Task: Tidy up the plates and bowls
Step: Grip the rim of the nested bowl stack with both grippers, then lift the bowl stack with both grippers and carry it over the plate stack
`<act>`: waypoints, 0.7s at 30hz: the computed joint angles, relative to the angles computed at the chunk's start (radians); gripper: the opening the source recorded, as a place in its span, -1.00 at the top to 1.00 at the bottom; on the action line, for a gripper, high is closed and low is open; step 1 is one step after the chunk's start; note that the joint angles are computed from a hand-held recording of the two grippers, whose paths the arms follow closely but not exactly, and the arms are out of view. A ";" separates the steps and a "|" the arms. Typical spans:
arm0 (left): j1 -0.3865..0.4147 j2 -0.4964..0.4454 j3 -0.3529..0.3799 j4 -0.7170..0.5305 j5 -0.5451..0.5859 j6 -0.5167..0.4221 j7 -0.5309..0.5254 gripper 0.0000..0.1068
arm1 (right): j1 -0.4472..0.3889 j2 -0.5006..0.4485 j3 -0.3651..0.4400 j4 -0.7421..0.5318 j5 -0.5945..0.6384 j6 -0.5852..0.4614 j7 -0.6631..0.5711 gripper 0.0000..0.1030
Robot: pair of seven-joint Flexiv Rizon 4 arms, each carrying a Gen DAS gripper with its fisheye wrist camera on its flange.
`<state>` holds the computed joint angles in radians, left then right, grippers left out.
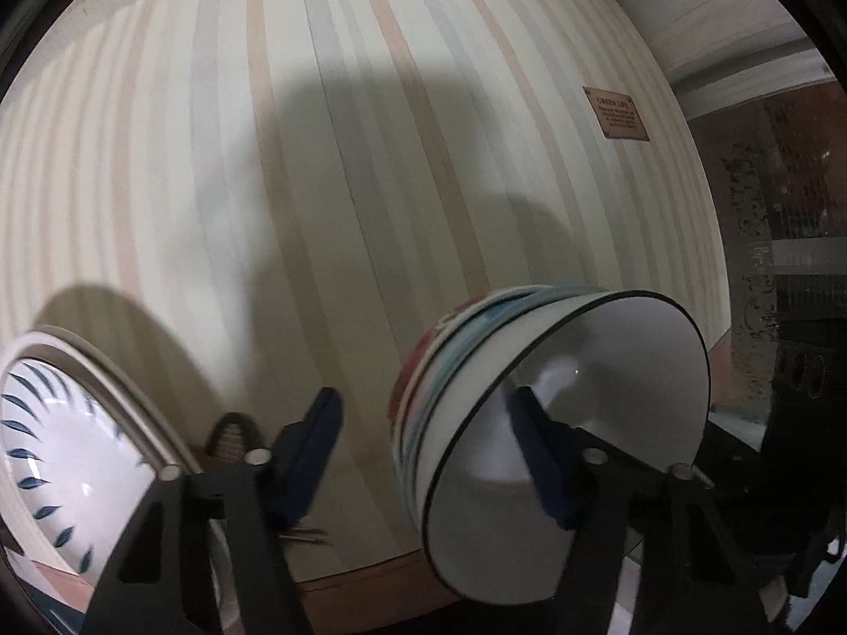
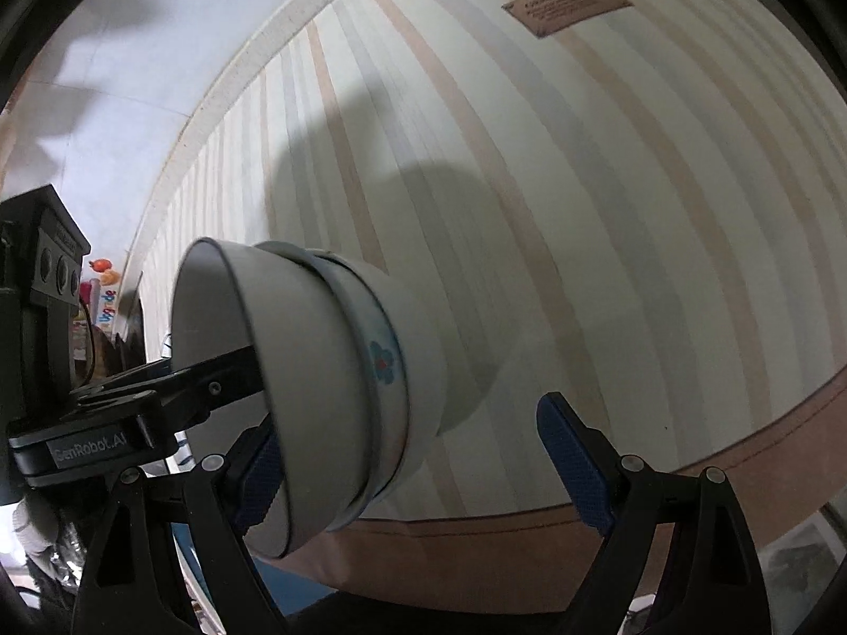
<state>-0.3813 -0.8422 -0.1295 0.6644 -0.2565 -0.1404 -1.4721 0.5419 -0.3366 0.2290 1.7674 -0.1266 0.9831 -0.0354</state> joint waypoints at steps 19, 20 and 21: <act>0.013 -0.004 -0.021 0.034 -0.064 0.032 -0.055 -0.10 | -0.012 -0.106 0.003 -0.067 0.094 0.160 -0.068 -0.21; 0.013 -0.002 -0.022 0.037 -0.064 0.035 -0.057 -0.10 | -0.013 -0.108 0.003 -0.071 0.094 0.158 -0.067 -0.21; 0.014 0.001 -0.022 0.042 -0.064 0.037 -0.057 -0.10 | -0.013 -0.111 0.003 -0.074 0.096 0.160 -0.065 -0.21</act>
<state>-0.3674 -0.8416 -0.1511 0.7062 -0.3205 -0.1035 -1.5290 0.5285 -0.4478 0.2322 1.6937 -0.0309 1.1432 -0.1005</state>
